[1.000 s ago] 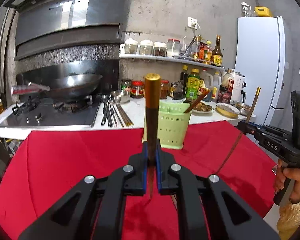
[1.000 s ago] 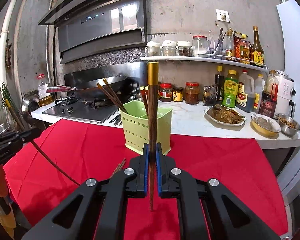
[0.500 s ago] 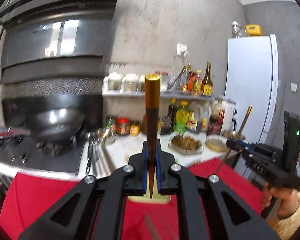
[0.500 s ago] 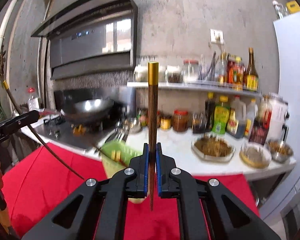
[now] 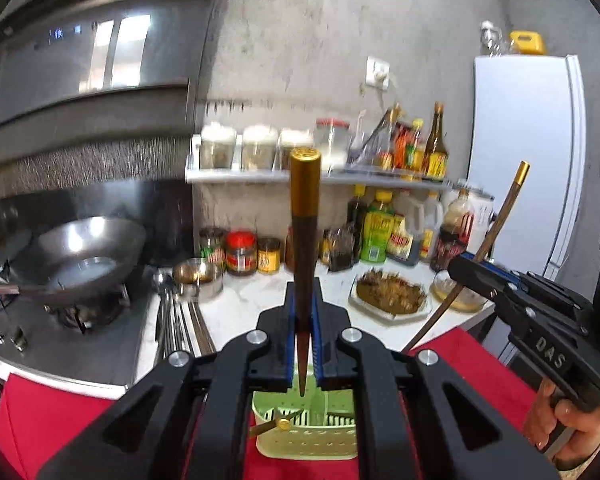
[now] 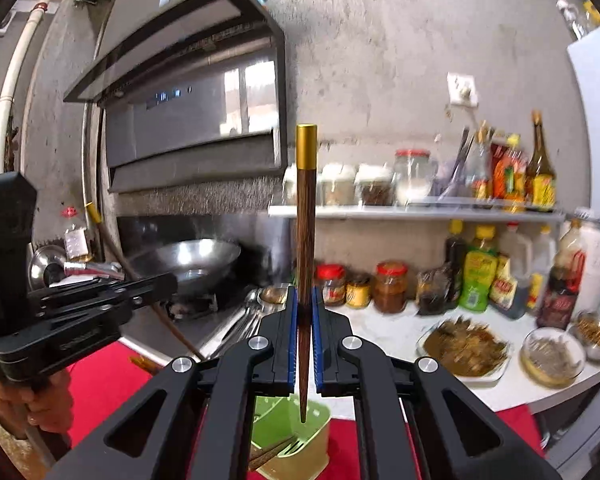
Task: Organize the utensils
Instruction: 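Lower the chopsticks into the green holder and open both tools, then withdraw both tools and move them down to the remaining chopsticks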
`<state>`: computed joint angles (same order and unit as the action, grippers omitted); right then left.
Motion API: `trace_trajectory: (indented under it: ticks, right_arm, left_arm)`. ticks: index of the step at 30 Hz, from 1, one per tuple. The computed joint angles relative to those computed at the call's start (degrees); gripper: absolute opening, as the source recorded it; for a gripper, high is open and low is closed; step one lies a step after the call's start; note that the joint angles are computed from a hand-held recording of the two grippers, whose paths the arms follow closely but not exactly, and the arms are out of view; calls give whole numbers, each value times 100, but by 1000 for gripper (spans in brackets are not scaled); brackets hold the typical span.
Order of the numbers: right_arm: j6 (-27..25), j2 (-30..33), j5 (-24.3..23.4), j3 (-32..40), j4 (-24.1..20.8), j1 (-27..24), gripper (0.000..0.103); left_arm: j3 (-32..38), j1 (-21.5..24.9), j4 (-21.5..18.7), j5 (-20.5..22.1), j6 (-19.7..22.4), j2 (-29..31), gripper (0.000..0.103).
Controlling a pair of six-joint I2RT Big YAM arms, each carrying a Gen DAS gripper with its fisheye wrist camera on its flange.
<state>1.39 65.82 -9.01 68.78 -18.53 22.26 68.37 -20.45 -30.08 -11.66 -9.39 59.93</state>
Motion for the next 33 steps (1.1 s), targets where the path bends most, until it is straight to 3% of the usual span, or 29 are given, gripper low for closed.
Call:
trace_trajectory:
  ticks: [6,8,11,14,17,22,27,33]
  right_arm:
    - [-101,308,-131,-77,-264,22,10]
    - [-100,249,-48,-114,-246,35,31]
    - [-72,-22,35,-186,-206,12,41]
    - [-72,-361,52,-214,-279,-86,41]
    - [-105,-782,39,-322,-409,-197,42]
    - [-199,-1652,18,-706,-776,-277,43]
    - [-313,-2541,130,-1347,-1255,-74,43]
    - [-257,-3330,456,-2235,-1707,398,43]
  left_arm:
    - [-64,174,-14,132,-56,274,6]
    - [-51,191,5,127,-95,248,7]
    - [-17,174,1,90,-157,70,8]
    - [10,20,-55,-190,-132,-236,13]
    - [-53,-251,-218,-679,-106,-684,32]
    - [-252,-917,-823,-1690,-255,-1279,33]
    - [-770,-1770,-1676,-2567,-1029,-1932,35]
    - [-1503,-2776,-2996,-3263,-2502,-2436,36]
